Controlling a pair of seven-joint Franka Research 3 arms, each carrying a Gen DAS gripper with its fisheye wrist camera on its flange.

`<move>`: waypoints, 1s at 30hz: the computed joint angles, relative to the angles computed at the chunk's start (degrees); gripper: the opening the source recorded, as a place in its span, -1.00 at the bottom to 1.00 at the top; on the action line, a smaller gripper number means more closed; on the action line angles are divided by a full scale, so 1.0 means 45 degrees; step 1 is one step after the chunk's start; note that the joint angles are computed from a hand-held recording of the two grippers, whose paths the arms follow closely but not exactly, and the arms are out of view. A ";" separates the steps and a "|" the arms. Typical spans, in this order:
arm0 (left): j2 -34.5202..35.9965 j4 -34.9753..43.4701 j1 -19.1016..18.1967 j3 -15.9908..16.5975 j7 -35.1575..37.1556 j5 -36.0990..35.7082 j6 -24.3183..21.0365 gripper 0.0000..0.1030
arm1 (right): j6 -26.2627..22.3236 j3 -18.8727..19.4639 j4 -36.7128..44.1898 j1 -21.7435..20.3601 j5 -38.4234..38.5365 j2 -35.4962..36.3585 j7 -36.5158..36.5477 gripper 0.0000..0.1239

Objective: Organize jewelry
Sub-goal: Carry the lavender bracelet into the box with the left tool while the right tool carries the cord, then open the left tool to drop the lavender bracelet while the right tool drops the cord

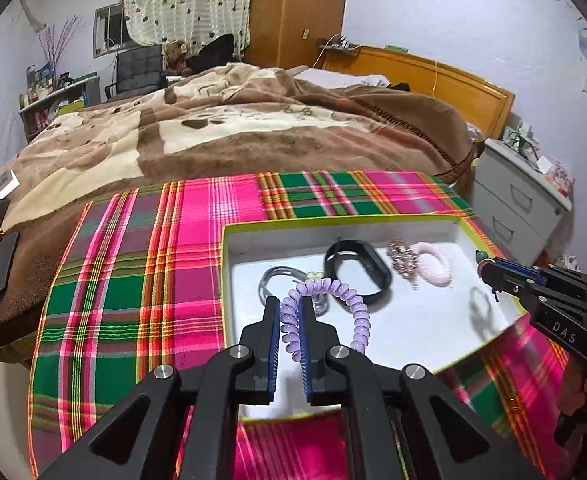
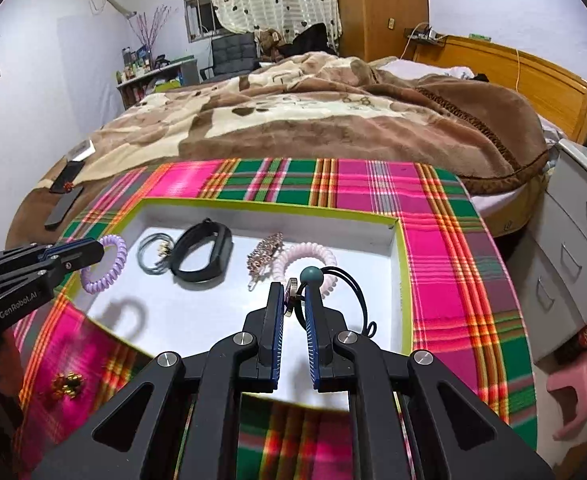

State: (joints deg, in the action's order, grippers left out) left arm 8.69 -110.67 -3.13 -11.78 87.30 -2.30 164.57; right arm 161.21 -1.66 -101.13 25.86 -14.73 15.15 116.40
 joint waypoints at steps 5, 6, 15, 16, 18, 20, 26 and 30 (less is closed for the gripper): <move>0.0520 0.0448 -0.0078 0.0170 -0.0467 0.0554 -0.0367 -0.83 | -0.0430 0.0159 0.0575 -0.0216 0.0737 0.0601 -0.0566 -0.83; 0.0610 0.0542 -0.0096 0.0197 -0.0568 0.0704 -0.0475 -0.83 | -0.0509 0.0203 0.0673 -0.0280 0.0958 0.0716 -0.0688 -0.83; 0.1037 0.1046 -0.0046 0.0103 -0.0704 0.1168 -0.1090 -0.82 | -0.0777 0.0228 0.0865 -0.0405 0.1917 0.0989 -0.1276 -0.82; 0.1073 0.1109 -0.0088 0.0124 -0.0765 0.1256 -0.1153 -0.82 | -0.0810 0.0230 0.0876 -0.0418 0.1975 0.0988 -0.1343 -0.82; 0.1126 0.1203 -0.0079 0.0064 -0.0679 0.1236 -0.1296 -0.82 | -0.0887 0.0259 0.0952 -0.0447 0.2097 0.1026 -0.1491 -0.82; 0.1165 0.1273 -0.0056 -0.0003 -0.0511 0.1145 -0.1440 -0.82 | -0.0899 0.0292 0.0934 -0.0487 0.2249 0.1022 -0.1626 -0.82; 0.1173 0.1294 -0.0143 0.0032 -0.0499 0.1316 -0.1505 -0.82 | -0.0773 0.0294 0.0789 -0.0469 0.2368 0.0929 -0.1853 -0.75; 0.1126 0.1208 -0.0171 0.0065 -0.0523 0.1430 -0.1407 -0.82 | -0.0576 0.0284 0.0519 -0.0440 0.2411 0.0736 -0.1843 -0.74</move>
